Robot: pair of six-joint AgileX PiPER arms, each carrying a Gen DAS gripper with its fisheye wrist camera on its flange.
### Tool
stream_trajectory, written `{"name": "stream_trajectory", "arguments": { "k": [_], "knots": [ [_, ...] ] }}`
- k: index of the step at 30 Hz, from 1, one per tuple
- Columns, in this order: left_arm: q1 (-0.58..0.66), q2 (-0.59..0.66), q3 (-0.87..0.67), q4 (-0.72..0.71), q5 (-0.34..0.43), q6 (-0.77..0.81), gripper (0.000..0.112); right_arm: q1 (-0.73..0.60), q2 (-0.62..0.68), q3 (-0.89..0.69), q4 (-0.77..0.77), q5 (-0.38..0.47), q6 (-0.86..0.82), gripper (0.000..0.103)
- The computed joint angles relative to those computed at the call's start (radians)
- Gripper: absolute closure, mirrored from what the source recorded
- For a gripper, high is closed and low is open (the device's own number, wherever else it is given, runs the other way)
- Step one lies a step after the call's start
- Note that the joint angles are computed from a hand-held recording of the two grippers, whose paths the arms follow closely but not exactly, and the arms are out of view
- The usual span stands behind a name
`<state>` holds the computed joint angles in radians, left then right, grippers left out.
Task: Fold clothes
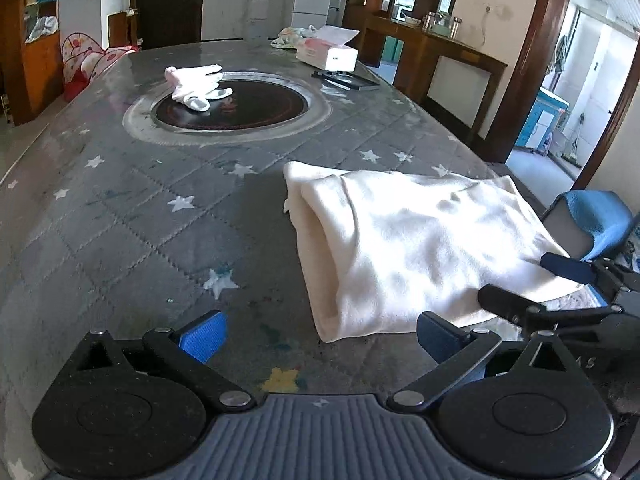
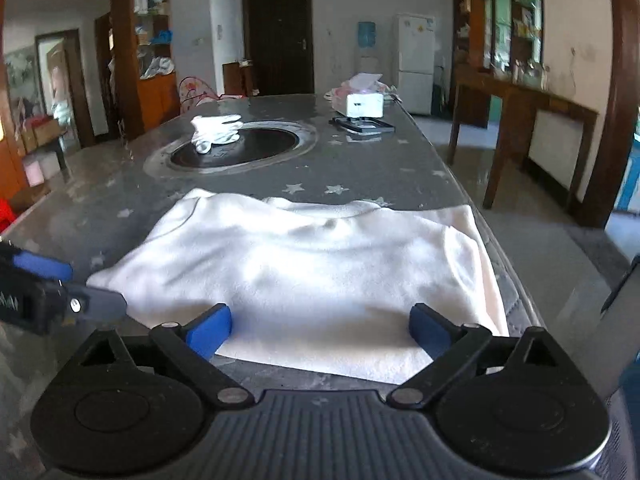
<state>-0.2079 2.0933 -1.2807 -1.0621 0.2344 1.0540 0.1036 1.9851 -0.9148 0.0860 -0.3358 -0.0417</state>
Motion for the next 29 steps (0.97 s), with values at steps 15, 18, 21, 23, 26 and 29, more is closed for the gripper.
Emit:
{"name": "stream_trajectory", "arguments": {
  "k": [15,18,21,23,26,29],
  "knots": [
    [-0.016,-0.059,0.090,-0.219,-0.033,0.199,0.009,0.003,-0.074,0.094,0.051,-0.050,0.017,0.000],
    [-0.024,-0.074,0.118,-0.295,-0.023,0.281,0.009,0.007,-0.095,0.129,0.077,-0.073,0.009,0.000],
    [-0.034,-0.082,0.138,-0.356,-0.025,0.346,0.009,0.009,-0.117,0.163,0.090,-0.092,0.010,0.000],
    [-0.037,-0.085,0.148,-0.375,-0.020,0.363,0.009,0.014,-0.129,0.182,0.107,-0.105,0.000,0.000],
    [-0.039,-0.090,0.160,-0.384,-0.010,0.370,0.009,0.017,-0.144,0.207,0.114,-0.125,0.004,0.000],
    [-0.043,-0.103,0.183,-0.467,-0.013,0.456,0.009,0.018,-0.149,0.222,0.112,-0.138,0.018,0.000]
  ]
}}
